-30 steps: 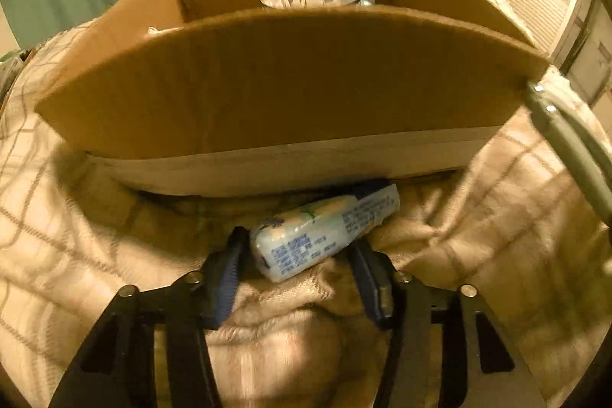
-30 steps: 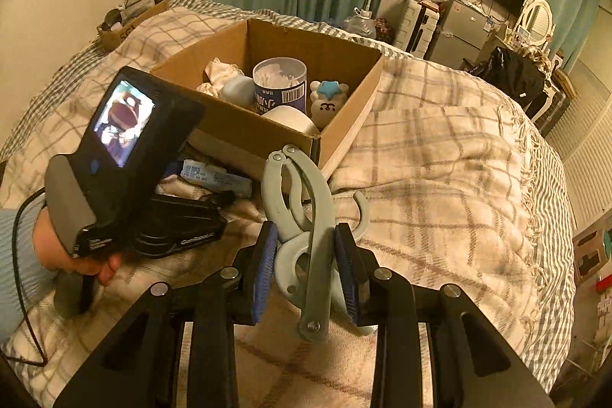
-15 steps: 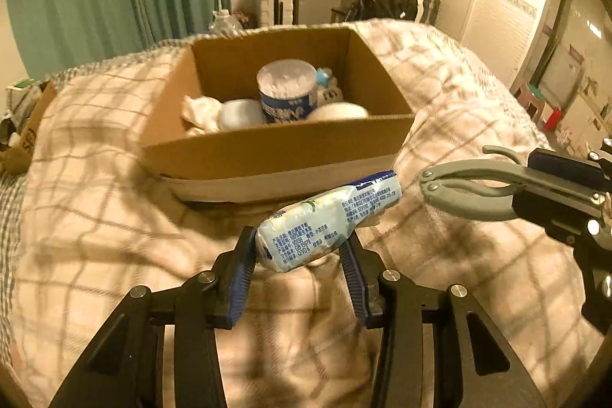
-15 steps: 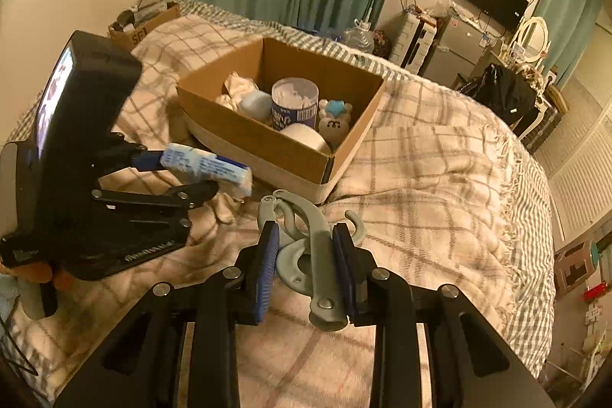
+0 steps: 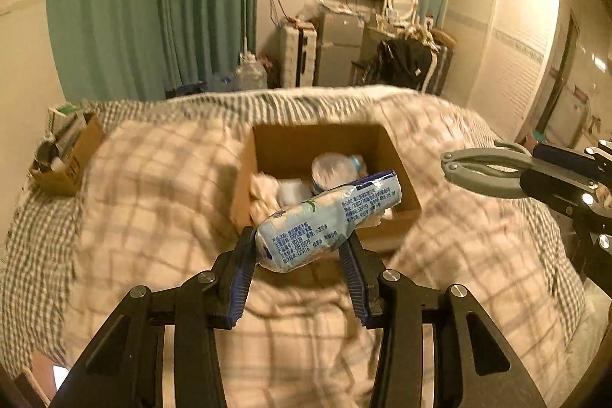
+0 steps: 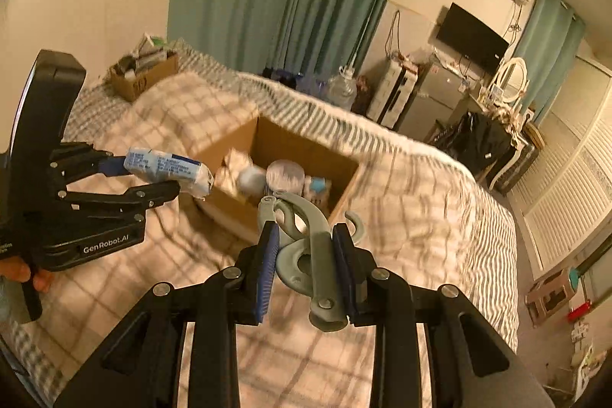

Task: Organize objects
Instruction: 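Carry the white tube and grey clip into the cardboard box and open both tools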

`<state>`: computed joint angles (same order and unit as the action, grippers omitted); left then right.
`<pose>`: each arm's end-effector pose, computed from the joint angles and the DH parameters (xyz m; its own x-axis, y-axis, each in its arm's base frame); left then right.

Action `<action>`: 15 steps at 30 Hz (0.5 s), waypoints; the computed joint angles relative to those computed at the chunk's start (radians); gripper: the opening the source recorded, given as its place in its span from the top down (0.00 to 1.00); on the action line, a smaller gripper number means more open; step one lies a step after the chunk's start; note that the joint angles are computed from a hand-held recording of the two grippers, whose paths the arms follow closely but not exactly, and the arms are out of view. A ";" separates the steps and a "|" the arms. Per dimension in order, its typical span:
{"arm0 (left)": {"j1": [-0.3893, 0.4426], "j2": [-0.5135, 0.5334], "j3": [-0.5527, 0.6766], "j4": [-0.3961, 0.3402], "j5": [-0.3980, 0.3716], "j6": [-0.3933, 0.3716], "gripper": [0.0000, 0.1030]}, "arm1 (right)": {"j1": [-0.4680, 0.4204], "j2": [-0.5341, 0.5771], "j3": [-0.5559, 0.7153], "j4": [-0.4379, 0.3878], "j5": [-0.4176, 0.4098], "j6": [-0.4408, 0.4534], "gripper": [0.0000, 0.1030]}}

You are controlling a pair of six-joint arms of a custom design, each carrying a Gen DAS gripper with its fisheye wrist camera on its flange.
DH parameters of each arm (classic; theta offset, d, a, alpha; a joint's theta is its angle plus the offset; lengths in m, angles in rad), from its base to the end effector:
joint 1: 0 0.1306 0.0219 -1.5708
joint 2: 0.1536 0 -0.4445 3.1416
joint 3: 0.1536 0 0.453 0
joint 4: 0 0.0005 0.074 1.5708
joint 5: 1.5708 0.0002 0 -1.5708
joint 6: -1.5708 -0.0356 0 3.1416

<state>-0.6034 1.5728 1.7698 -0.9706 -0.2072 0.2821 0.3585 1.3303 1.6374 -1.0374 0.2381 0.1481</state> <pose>0.5084 -0.3421 0.5822 -0.6734 0.1333 -0.7271 0.2568 0.9645 -0.0611 0.4675 0.1657 0.6378 -0.5918 -0.3749 -0.7136 -0.2667 0.9265 -0.2655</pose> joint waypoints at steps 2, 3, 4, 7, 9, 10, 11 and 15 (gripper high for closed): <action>0.015 0.026 0.051 -0.013 -0.002 -0.003 0.58 | 0.004 0.036 0.055 0.005 0.018 0.005 0.73; 0.022 0.039 0.074 -0.018 -0.002 -0.007 0.58 | 0.004 0.053 0.079 0.007 0.019 0.003 0.73; 0.031 0.060 0.108 -0.025 -0.001 -0.018 0.58 | 0.002 0.074 0.108 0.008 0.017 0.002 0.73; 0.047 0.110 0.179 -0.033 -0.005 -0.039 0.58 | -0.006 0.140 0.186 0.005 0.015 0.001 0.73; 0.057 0.154 0.236 -0.053 -0.007 -0.045 0.58 | -0.015 0.192 0.239 -0.003 0.008 0.000 0.73; 0.062 0.177 0.263 -0.059 -0.005 -0.046 0.58 | -0.021 0.221 0.267 -0.011 0.000 -0.009 0.73; 0.068 0.202 0.291 -0.067 -0.002 -0.048 0.58 | -0.028 0.252 0.296 -0.020 -0.005 -0.018 0.73; 0.084 0.285 0.367 -0.088 0.008 -0.036 0.58 | -0.048 0.345 0.367 -0.021 0.006 -0.050 0.73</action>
<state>-0.5197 1.8580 2.1363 -1.0590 -0.1993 0.2464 0.3102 1.6754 2.0040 -1.0589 0.2440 0.0978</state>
